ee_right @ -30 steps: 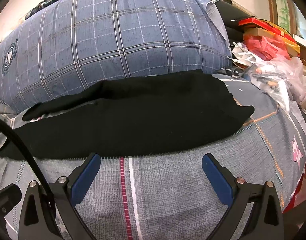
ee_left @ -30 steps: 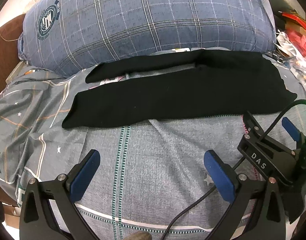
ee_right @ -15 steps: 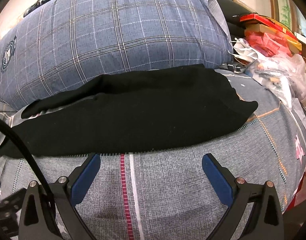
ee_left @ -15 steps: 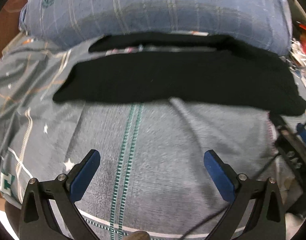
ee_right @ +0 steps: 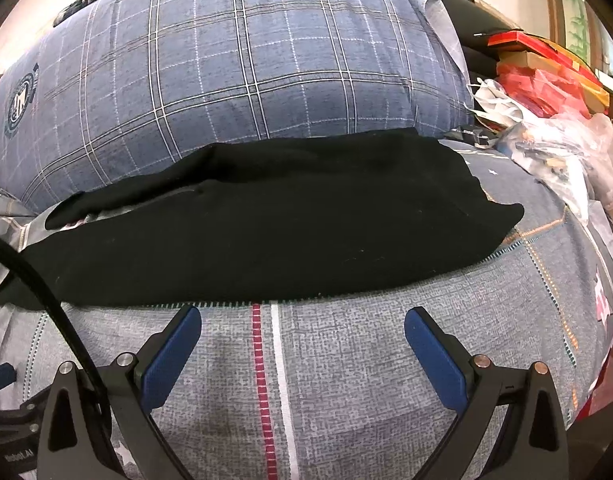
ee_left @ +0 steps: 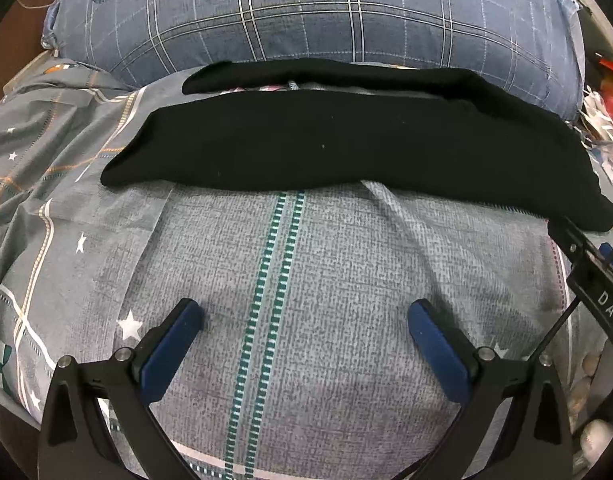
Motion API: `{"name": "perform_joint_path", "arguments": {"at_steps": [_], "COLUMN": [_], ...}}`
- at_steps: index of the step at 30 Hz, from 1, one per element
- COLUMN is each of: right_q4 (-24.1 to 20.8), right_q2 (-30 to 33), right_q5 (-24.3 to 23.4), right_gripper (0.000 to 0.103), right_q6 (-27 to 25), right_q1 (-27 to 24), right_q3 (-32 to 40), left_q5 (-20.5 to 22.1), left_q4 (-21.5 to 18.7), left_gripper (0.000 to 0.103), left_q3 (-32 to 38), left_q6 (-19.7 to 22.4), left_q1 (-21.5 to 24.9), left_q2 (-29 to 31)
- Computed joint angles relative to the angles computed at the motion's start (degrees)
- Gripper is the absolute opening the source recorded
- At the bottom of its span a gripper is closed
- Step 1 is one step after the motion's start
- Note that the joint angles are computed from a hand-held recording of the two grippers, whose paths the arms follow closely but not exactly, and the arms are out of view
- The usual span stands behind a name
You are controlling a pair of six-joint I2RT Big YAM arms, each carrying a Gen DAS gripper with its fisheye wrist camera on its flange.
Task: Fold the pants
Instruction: 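Move both grippers open toward the black pants on the bed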
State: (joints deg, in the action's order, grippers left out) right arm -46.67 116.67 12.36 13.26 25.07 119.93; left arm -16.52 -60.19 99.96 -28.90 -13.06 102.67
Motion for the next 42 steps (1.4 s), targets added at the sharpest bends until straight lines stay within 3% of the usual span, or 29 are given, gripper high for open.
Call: {"name": "perform_joint_path", "arguments": {"at_steps": [6, 9, 16, 20, 24, 27, 32, 38, 42], "right_q4": [3.11, 4.94, 6.65, 4.57, 5.78, 5.46, -0.16, -11.72, -13.36], "right_q2": [-1.49, -2.23, -3.64, -4.82, -7.46, -8.0, -5.98, 0.77, 2.61], "right_q5": [2.09, 3.85, 8.4, 7.73, 7.01, 3.33, -2.33, -1.51, -0.86], "right_gripper": [0.103, 0.103, 0.103, 0.103, 0.103, 0.103, 0.103, 0.101, 0.101], "right_q6": [-0.97, -2.07, -3.94, -3.51, -7.06, -10.62, -9.77, -7.38, -8.9], "right_q1": [0.53, 0.9, 1.96, 2.45, 3.59, 3.86, 3.39, 3.4, 3.65], "right_q3": [-2.85, -4.54, -7.18, -6.99, -8.1, -7.18, -1.29, 11.15, 13.96], "left_q5": [3.19, 4.61, 2.52, 3.38, 2.82, 2.42, 0.09, 0.2, -0.57], "left_q4": [-4.74, -5.51, -1.18, 1.3, 3.5, 5.08, 4.98, 4.85, 3.99], "left_gripper": [0.103, 0.093, 0.082, 0.061, 0.061, 0.061, 0.066, 0.067, 0.068], "left_q3": [2.32, 1.9, -2.36, -4.17, -5.56, -6.89, -7.79, -8.78, -8.58], "left_q6": [1.15, 0.2, 0.9, 2.03, 2.39, 3.15, 4.35, 3.85, 3.94], "left_q1": [0.65, 1.07, 1.42, 2.1, 2.98, 3.72, 4.25, 6.08, 6.71], "left_q2": [0.51, -0.45, -6.83, -10.38, -13.03, -14.67, -16.03, -16.81, -16.28]}}
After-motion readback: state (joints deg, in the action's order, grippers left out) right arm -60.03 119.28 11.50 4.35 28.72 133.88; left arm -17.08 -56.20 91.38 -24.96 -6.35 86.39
